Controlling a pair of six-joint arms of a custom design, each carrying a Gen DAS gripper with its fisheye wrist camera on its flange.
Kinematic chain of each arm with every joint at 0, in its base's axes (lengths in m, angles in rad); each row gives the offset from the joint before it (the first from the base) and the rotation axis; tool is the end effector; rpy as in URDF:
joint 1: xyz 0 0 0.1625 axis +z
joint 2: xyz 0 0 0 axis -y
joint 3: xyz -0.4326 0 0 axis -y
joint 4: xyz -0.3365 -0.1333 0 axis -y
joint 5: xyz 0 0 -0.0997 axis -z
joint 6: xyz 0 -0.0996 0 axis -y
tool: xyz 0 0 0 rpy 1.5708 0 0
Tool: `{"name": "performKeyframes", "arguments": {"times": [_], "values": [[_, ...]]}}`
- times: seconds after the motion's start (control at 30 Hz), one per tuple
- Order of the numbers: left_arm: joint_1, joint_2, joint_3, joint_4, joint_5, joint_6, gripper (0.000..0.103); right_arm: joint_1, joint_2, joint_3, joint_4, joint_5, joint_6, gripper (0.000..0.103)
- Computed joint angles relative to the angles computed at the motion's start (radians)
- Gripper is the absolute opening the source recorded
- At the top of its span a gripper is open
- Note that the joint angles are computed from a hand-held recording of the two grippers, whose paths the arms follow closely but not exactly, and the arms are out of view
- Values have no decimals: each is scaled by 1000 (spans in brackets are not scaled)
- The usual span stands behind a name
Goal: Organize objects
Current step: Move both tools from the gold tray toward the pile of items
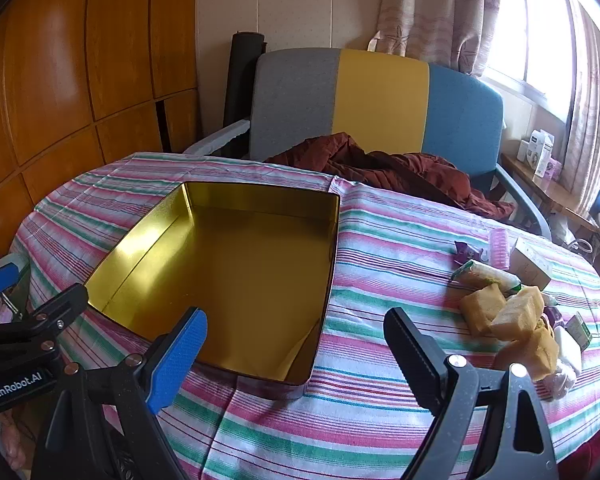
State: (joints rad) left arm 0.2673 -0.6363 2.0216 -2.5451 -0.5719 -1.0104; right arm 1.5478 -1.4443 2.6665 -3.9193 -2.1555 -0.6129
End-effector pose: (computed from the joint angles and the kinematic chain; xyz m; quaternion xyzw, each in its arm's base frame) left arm -0.4055 -0.3361 -0.0004 0.2222 0.8359 -0.3572 0.3526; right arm 0.0717 -0.2891 0.3297 0.0882 -0.8195 0.4094 0.3913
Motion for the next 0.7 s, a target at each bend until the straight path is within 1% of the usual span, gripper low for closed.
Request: {"name": "performKeyframes", "arguments": {"times": [0.1, 0.17, 0.27, 0.33, 0.43, 0.47, 0.53, 0.57, 0.7], "values": [[3, 16, -14, -11, -3, 23, 103, -15, -12, -2, 14, 12, -1, 92], [5, 24, -18, -26, -10, 39, 103, -34, -38, -4, 41, 33, 0, 92], [14, 30, -20, -66, -32, 78, 103, -43, -51, -4, 52, 47, 0, 92], [22, 33, -28, -80, -61, 101, 103, -51, -65, 0, 59, 58, -5, 92], [31, 41, -33, -121, -93, 126, 103, -89, -130, 8, 118, 107, 4, 92], [32, 48, -34, -145, -101, 141, 103, -89, -130, 8, 118, 107, 4, 92], [31, 60, -39, -178, -119, 171, 103, -111, -167, 2, 167, 110, 13, 92], [32, 65, -41, -196, -131, 189, 103, -111, -167, 2, 167, 110, 13, 92], [35, 86, -66, -223, -171, 248, 103, -168, -229, -6, 246, 136, 33, 92]]}}
